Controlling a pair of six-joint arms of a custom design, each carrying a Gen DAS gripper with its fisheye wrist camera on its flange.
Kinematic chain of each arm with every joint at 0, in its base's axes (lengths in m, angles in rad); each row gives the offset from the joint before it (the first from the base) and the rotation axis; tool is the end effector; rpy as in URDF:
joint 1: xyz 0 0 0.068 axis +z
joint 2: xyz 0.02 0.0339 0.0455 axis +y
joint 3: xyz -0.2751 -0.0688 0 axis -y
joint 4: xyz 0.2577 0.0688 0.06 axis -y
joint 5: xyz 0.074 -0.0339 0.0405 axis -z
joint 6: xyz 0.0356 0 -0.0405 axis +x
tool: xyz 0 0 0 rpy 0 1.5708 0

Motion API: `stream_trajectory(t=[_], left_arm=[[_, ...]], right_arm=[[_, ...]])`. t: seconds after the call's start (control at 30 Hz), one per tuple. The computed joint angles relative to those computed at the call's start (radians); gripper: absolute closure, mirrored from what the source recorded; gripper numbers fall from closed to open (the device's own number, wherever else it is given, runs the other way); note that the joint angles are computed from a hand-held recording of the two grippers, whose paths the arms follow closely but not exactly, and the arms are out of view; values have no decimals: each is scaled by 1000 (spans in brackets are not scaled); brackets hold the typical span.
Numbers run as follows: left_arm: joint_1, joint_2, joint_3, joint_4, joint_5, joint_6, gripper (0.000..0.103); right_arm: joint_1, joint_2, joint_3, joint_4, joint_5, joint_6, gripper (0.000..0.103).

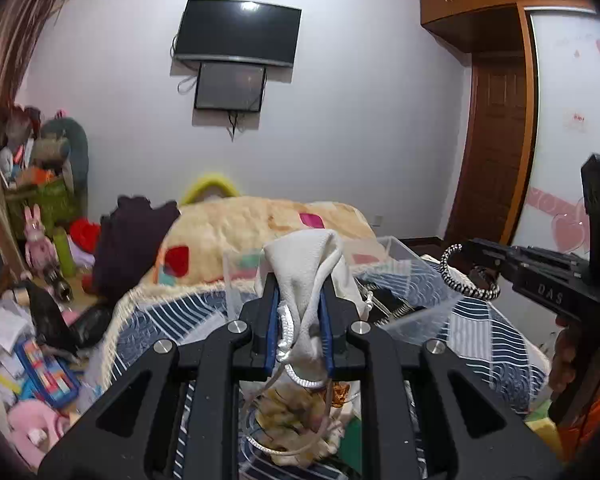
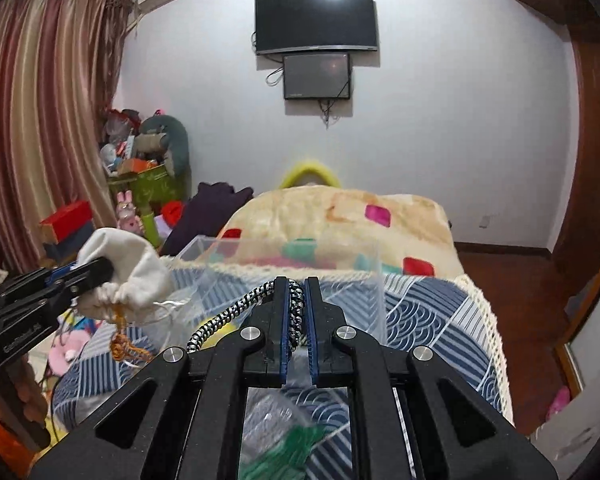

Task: Organize soft objects
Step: 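Lower the pouch into the box with the left tool while the right tool drops the bracelet in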

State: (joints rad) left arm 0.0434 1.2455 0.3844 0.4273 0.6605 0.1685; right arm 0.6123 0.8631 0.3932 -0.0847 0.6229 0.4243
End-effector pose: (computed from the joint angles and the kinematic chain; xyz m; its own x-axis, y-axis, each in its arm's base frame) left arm 0.2389 -0.0115 0.1749 -0.3265 0.1184 -0.9378 0.5849 0.8046 -0.1021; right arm 0.1638 0.0897 0.2052 -0.4178 0.1151 -0.9012 0.1219 0.9901 0.0700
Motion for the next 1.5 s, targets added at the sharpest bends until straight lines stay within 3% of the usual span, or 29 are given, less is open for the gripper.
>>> stream_trajectory(t=[0.3,0.77,1.03,1.27,1.5], left_arm=[[-86,165,78,104,-150,13,86],[-181,420,222,63,-258,69,86],[-199,434,223,33,-269,83,85],[-183,405,210,-8,-245,84,80],[-149,348,184,-37,-204,89,61]], right_arm=[[-98,190,86,85,-51,-47,96],[-161,484,194,105,-141,-98,96],[-154,532,205,82,-162,-104,96],[-159,471,174,56,-199,-92,95],[-134,403,144,42,-177,-76,91]])
